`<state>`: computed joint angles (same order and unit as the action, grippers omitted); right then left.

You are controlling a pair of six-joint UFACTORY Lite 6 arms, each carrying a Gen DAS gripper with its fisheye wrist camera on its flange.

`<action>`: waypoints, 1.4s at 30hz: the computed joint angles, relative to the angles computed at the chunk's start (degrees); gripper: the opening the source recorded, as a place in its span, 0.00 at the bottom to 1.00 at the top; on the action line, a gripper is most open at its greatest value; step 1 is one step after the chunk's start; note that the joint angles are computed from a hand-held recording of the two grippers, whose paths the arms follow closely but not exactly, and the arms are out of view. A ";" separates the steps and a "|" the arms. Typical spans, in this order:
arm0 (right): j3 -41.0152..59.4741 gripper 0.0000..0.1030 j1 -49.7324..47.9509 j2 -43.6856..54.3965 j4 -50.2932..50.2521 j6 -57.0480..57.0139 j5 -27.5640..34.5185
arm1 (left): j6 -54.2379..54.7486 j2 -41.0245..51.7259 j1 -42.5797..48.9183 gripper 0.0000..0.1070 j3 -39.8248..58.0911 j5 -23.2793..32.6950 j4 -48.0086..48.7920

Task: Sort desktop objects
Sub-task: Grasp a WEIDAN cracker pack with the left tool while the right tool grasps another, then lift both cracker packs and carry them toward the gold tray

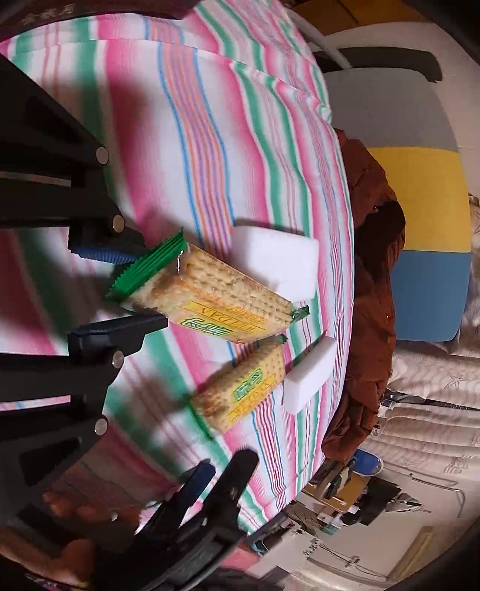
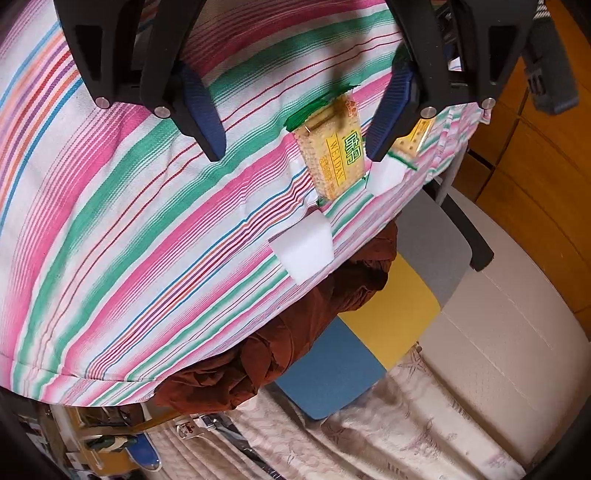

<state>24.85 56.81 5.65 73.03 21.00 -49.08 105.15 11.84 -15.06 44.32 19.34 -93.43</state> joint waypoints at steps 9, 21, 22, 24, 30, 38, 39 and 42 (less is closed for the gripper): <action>21.73 0.71 -8.78 9.15 17.69 -50.72 15.14 | -2.04 -8.12 8.19 0.43 -8.31 6.60 7.58; 29.54 0.49 -6.51 15.14 35.06 -70.93 12.91 | 7.06 -10.86 8.79 0.53 -8.74 0.85 0.49; 29.57 0.49 -5.41 15.04 35.48 -70.15 12.46 | 7.57 -10.35 7.93 0.55 -7.90 0.55 0.39; 28.53 0.49 -2.90 14.11 35.77 -67.38 11.73 | 7.65 -8.20 5.80 0.56 -5.52 0.35 2.22; 26.02 0.49 2.92 13.32 34.74 -59.04 9.24 | -0.39 1.00 0.61 0.56 2.67 -3.86 10.30; 26.04 0.49 4.74 14.72 33.41 -55.59 7.28 | 14.33 3.60 0.05 0.57 3.08 -3.46 -4.85; 26.12 0.49 4.83 14.87 33.41 -55.49 7.10 | 14.63 3.43 0.11 0.58 2.85 -3.33 -5.31; 26.25 0.50 5.10 15.20 33.36 -55.15 6.66 | 15.70 3.00 -0.02 0.59 2.35 -3.40 -6.63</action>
